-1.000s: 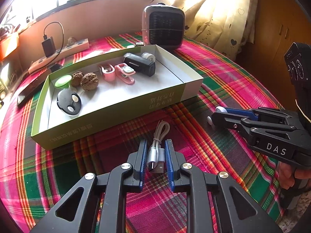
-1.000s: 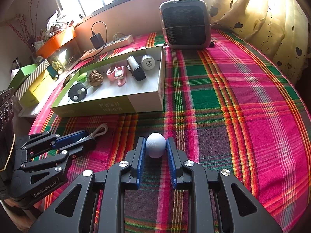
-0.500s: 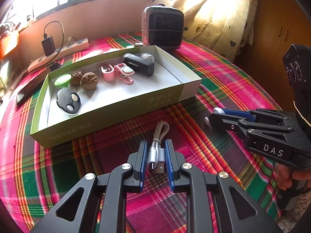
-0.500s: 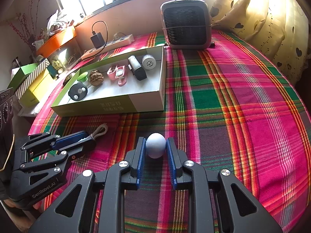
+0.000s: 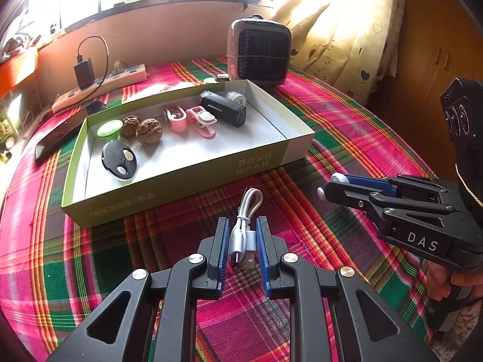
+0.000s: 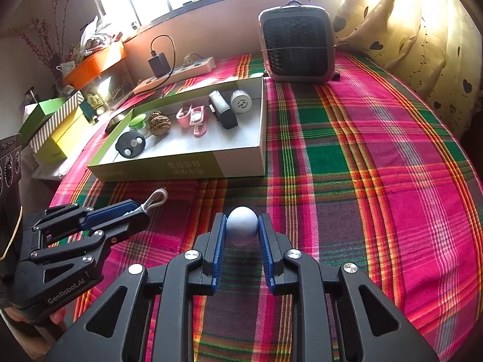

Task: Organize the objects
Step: 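Close left tool on the white USB cable and lift it while right tool holds the ball, then carry the white cable and white ball in both tools over the box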

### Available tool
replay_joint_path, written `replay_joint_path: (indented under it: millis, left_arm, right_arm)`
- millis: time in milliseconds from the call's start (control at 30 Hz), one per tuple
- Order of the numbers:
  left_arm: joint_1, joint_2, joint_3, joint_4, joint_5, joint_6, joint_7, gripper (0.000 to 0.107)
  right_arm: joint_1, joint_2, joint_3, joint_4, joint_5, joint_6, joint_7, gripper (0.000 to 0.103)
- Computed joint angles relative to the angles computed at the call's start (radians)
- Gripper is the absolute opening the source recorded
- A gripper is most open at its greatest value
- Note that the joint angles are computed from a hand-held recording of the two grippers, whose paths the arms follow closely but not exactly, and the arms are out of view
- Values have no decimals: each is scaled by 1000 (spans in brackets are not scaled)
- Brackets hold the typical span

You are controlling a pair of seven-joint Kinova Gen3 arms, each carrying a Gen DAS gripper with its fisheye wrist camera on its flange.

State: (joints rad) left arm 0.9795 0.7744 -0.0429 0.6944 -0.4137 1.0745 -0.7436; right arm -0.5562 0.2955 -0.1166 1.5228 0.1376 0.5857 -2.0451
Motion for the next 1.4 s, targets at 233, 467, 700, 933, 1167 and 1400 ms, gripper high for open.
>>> replay_joint_path:
  millis: [233,467,700,933,1167,1400]
  left_arm:
    - [13,-13,-14,6,-23,4,22,16]
    - [21,-23,-21,8,-49,8,43,16]
    - [20,-31,-24,8,-65,6,55,16]
    - [16,-36,-35,2,-86,8,71,16]
    - [-8,-42,-33,2,-87,7,80,16]
    - [-37,-27,-26,-24,-66,18,65,16]
  right_arm:
    - [-10,-8,1,-1,13,-11,2,23]
    - [-17,-6,0,-25,28,-6,10,23]
    - [-28,6,3,-62,42,-5,25,23]
    - [-39,31,14,-119,56,9,33,23]
    - [-46,59,22,-175,62,25,51,23]
    - [-8,111,-1,-267,-1,66,128,23]
